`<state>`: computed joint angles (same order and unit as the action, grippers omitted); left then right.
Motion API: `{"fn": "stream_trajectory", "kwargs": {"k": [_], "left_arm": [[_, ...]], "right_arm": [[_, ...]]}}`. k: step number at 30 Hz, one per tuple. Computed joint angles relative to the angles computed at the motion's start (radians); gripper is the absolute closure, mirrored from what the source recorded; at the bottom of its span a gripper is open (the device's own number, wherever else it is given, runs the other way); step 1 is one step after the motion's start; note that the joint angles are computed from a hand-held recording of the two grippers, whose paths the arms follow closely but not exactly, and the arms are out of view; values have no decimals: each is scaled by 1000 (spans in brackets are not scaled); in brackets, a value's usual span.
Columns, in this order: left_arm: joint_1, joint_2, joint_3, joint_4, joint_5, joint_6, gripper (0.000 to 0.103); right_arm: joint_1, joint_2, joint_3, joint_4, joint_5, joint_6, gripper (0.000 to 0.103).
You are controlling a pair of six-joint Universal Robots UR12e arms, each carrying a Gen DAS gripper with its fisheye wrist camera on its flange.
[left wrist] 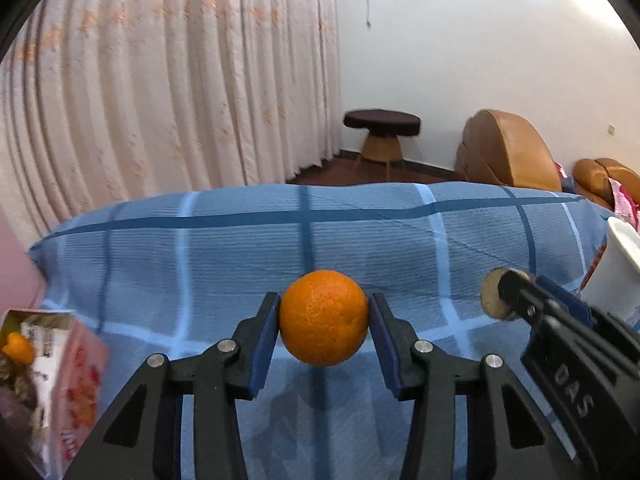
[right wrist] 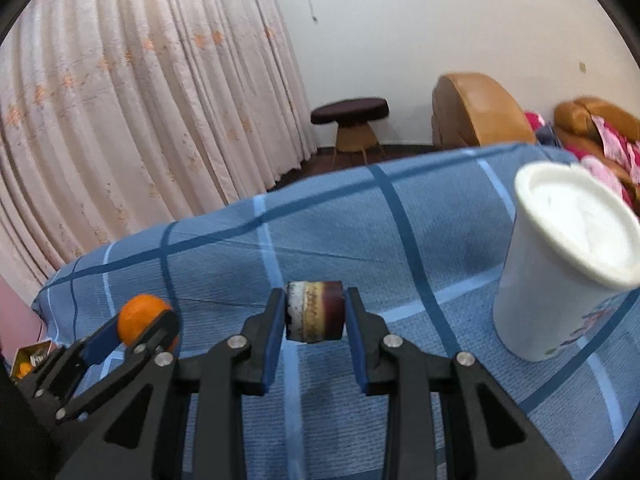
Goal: Organize fruits
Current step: 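Carry the orange and cake over the pink tin and lower them in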
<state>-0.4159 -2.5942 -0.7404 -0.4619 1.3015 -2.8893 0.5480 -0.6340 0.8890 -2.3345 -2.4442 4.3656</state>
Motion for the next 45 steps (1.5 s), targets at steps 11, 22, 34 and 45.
{"fn": "stream_trajectory", "kwargs": {"k": [11, 22, 34, 45], "left_arm": [[48, 80, -178, 170, 5, -33, 56], [84, 125, -263, 210, -30, -23, 56], [112, 168, -351, 264, -84, -8, 56], [143, 189, -388, 279, -109, 11, 56]], "right_arm": [[29, 67, -122, 72, -72, -65, 71], [65, 110, -210, 144, -80, -40, 71], [102, 189, -359, 200, -93, -82, 71], [117, 262, -492, 194, -69, -152, 71]]}}
